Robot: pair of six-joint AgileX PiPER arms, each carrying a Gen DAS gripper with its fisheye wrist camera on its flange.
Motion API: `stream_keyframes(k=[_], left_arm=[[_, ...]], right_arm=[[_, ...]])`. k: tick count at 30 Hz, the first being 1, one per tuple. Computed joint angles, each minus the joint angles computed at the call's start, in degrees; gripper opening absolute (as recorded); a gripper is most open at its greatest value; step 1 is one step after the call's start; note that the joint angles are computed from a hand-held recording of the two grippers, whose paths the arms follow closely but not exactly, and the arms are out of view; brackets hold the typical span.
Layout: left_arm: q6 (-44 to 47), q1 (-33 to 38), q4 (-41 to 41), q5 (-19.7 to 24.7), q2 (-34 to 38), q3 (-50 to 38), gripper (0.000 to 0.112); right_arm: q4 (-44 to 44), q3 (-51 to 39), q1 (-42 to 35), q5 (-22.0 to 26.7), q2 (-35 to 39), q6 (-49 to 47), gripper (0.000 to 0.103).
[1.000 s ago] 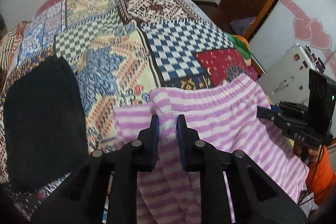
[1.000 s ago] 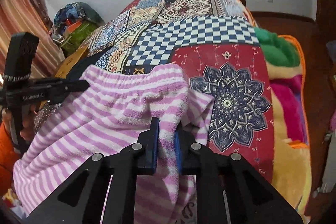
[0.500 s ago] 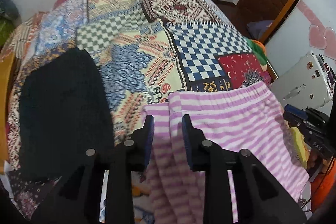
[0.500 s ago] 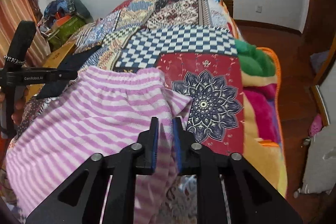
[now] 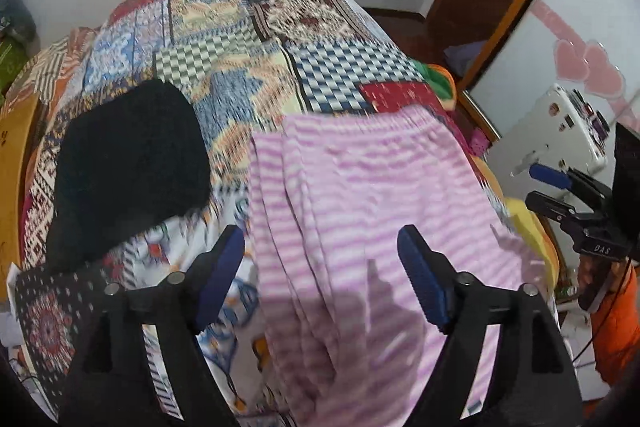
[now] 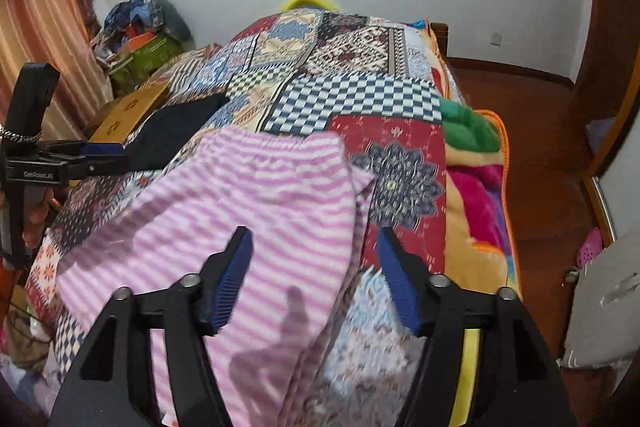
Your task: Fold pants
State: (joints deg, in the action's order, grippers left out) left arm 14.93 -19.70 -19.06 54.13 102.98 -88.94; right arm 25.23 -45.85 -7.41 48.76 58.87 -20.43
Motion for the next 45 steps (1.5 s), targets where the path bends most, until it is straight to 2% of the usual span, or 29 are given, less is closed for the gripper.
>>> stream_keyframes(k=[4,8,11,14,17,19,21,29,32,34,37,39,42,45], left_arm=[[1.8,0.2,-2.0,-0.7,-2.4,6.5,0.083],[1.9,0.7,-3.0,-0.8,-0.9,9.3,0.083],[1.7,1.9,-4.7,1.6,3.3,7.6,0.084],[2.6,3.3,-7.9,2.2,6.2,5.9,0.089],[3.8,3.2,-8.8,2.5,8.1,3.8,0.09],[4.7,2.8,-9.2,3.2,9.6,2.0,0.091],[5.2,2.4,-9.6,4.4,11.4,-0.6,0.091],[5.4,1.9,-11.9,9.0,18.4,-10.5,0.088],[6.3,1.5,-12.7,9.6,19.2,-11.8,0.077],[6.4,1.1,-12.2,9.4,19.0,-11.9,0.068],[6.1,1.0,-11.8,9.1,18.1,-11.4,0.05],[5.4,0.9,-11.3,8.7,17.1,-11.2,0.035],[4.9,0.6,-9.9,7.4,14.4,-9.7,0.028],[5.5,0.3,-9.6,5.7,10.4,-6.9,0.026]], right_arm=[[0.9,2.0,0.2,1.5,-0.6,1.1,0.069],[5.1,4.2,-0.8,2.2,1.7,-1.4,0.069],[6.3,5.0,-0.6,0.8,5.5,-2.1,0.069],[8.7,5.6,-0.3,-1.0,9.7,-5.3,0.069],[13.2,6.2,-2.2,-1.2,13.1,-10.6,0.077],[16.3,5.9,-4.1,-0.2,15.5,-14.1,0.083],[19.7,5.6,-6.3,1.6,18.2,-18.1,0.085],[25.9,3.0,-5.7,2.8,23.9,-24.2,0.087],[28.3,2.1,-4.1,2.1,25.2,-25.2,0.071],[30.1,1.8,-4.1,2.6,25.8,-26.4,0.052],[29.5,0.8,-1.6,0.8,24.8,-24.7,0.035],[27.9,0.6,-0.4,-0.2,23.2,-23.2,0.03],[25.2,-0.2,1.9,-2.5,20.0,-19.6,0.027],[24.1,-1.2,2.3,-2.3,17.3,-17.1,0.025]])
